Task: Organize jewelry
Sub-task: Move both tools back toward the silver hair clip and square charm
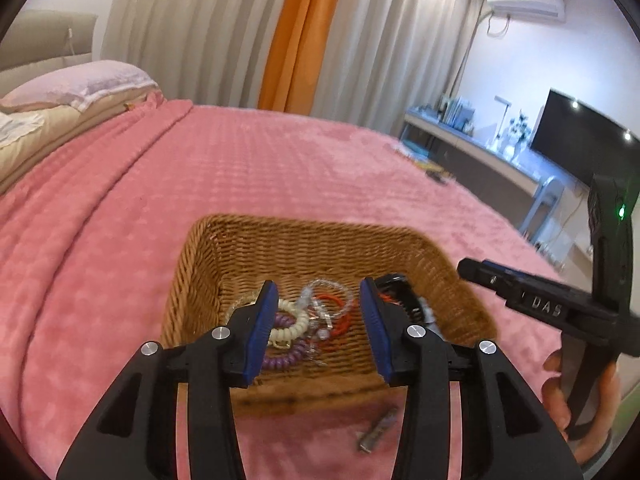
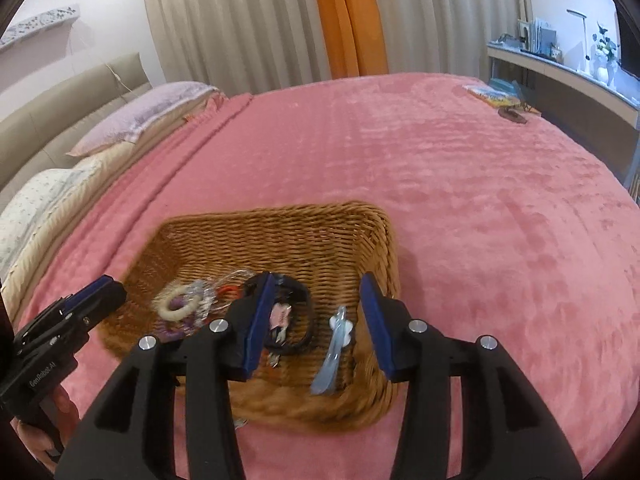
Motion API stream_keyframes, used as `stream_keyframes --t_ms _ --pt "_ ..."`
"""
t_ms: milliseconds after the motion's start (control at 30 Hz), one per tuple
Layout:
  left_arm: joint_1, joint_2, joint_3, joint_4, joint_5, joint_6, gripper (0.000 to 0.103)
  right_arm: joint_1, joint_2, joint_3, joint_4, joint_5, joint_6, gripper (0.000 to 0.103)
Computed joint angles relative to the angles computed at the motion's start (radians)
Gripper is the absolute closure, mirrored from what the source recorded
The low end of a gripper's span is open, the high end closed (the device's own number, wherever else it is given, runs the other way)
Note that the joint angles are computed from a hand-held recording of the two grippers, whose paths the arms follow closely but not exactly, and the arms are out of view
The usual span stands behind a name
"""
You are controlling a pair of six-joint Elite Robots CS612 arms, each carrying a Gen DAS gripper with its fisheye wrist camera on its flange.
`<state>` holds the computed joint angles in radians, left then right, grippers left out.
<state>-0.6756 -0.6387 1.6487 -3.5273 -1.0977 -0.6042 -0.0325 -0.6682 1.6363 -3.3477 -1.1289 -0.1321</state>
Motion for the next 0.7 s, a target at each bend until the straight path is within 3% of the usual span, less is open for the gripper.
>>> stream_keyframes --t_ms 233,400,600,700 --pt "-0.05 -0.029 0.11 -0.116 0.004 -0.059 0.062 -0.015 -0.068 0.167 -0.062 0.048 -0.076 0.061" --pt "-0.071 -0.031 0.153 -0.1 -0.007 -0.115 0.062 -0.014 -0.086 0.247 -0.005 0.068 -0.181 0.061" --pt "-0.079 -0.02 0.168 -0.049 -0.039 -0.152 0.062 0.01 -0.081 0.288 0.05 0.039 -0.304 0.062" --pt "-0.075 -0.009 0.17 -0.059 -0.06 -0.167 0.062 0.027 -0.072 0.289 0.051 -0.017 -0.347 0.062"
